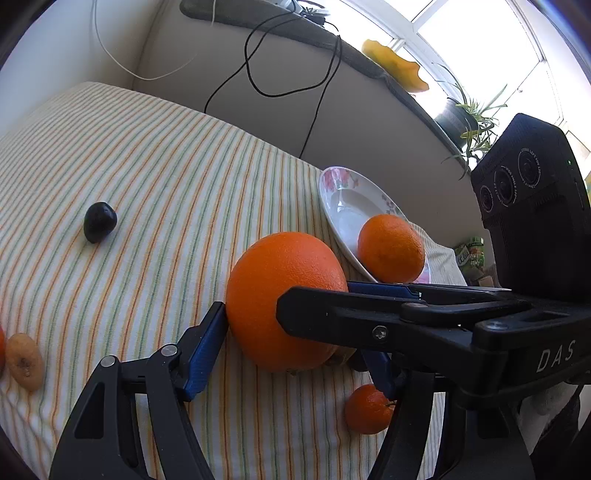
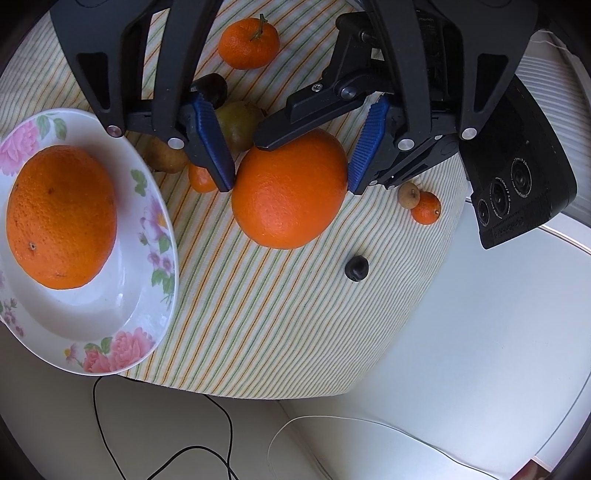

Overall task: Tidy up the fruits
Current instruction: 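Close the right gripper on the second large orange, then carry the second orange with the right gripper onto the plate beside the first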

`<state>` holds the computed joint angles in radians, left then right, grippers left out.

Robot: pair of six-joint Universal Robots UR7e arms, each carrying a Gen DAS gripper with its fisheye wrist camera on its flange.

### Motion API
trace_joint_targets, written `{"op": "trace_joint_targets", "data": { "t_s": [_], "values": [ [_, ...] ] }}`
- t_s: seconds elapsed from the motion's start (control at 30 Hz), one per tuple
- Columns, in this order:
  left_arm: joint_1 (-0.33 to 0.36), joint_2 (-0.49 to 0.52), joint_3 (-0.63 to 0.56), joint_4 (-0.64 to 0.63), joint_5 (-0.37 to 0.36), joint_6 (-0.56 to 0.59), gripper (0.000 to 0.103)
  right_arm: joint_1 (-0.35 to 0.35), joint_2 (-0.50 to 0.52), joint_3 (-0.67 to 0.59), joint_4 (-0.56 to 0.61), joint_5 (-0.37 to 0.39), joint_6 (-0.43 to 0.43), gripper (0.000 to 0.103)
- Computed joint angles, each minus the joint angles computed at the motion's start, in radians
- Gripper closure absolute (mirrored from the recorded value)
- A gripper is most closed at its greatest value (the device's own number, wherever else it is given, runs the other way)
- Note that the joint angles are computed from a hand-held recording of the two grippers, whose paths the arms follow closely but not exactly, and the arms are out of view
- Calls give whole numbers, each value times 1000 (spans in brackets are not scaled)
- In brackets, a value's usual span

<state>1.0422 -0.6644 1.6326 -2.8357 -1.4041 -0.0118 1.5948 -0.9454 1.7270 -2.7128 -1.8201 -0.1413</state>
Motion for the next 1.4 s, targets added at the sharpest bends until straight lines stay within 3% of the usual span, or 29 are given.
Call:
{"op": "trace_joint_targets", "data": {
  "t_s": [0.13, 0.6, 1.4],
  "values": [
    [-18, -4, 6, -31, 42, 20, 35, -6, -9, 9, 3, 29, 0, 37],
    [-44, 0, -12, -50, 49, 60, 35, 1, -46, 21, -28, 57, -12, 37],
    [-88, 181, -299, 97, 22, 133, 35, -70, -157, -4, -35, 98, -4, 37]
  ]
}}
